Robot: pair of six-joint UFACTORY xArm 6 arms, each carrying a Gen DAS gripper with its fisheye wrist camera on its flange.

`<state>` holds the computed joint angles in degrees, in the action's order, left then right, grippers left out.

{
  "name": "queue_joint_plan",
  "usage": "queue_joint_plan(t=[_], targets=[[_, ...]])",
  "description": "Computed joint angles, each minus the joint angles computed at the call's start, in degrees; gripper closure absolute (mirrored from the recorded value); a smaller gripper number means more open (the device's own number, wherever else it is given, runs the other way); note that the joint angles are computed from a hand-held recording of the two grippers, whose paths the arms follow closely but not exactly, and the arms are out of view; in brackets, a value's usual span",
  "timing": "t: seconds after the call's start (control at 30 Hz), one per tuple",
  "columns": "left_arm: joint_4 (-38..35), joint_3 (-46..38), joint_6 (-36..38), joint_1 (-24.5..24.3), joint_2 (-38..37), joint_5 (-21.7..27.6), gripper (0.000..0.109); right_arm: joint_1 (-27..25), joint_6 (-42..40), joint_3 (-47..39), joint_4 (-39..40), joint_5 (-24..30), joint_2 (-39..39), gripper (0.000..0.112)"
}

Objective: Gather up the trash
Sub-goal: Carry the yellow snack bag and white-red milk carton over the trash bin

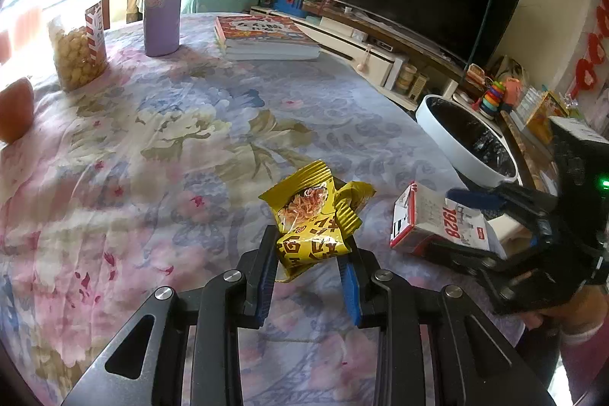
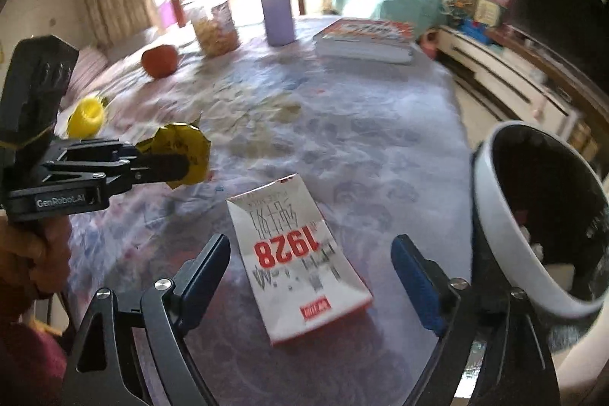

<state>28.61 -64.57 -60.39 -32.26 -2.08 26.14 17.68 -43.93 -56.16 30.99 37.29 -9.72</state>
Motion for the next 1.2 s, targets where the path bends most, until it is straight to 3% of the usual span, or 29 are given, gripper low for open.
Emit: queue_joint_plan(t=[0.03,0.1,0.5,0.83,1.2], targets=[[0.1,0.0,-0.1,0.0,0.0,0.1,0.080,-0.1,0.8,-0.3,-0.6,0.8,0.5,0.048],[0.1,0.0,-0.1,0.0,-0.1,0.0,0.080,0.0,2.6,0.6,-1.2,-0.2,0.1,0.055],[-1.9,-4.3,3.5,-1.6,3.1,-0.6,0.080,-2.4,9.4,9.6,9.5,-8.7,-10.3,0.056],[-4.1,-11.4,8.3,-3.5,8.3,0.4,0.080,-5.5,15.1,10.3,5.2,-9.2,-11.6,0.056],[-6.7,-19.6,13.4,-4.6,14.3,2.3,0.080,-8.7,15.4,9.8,5.2,-9.4,-11.7,0.056]])
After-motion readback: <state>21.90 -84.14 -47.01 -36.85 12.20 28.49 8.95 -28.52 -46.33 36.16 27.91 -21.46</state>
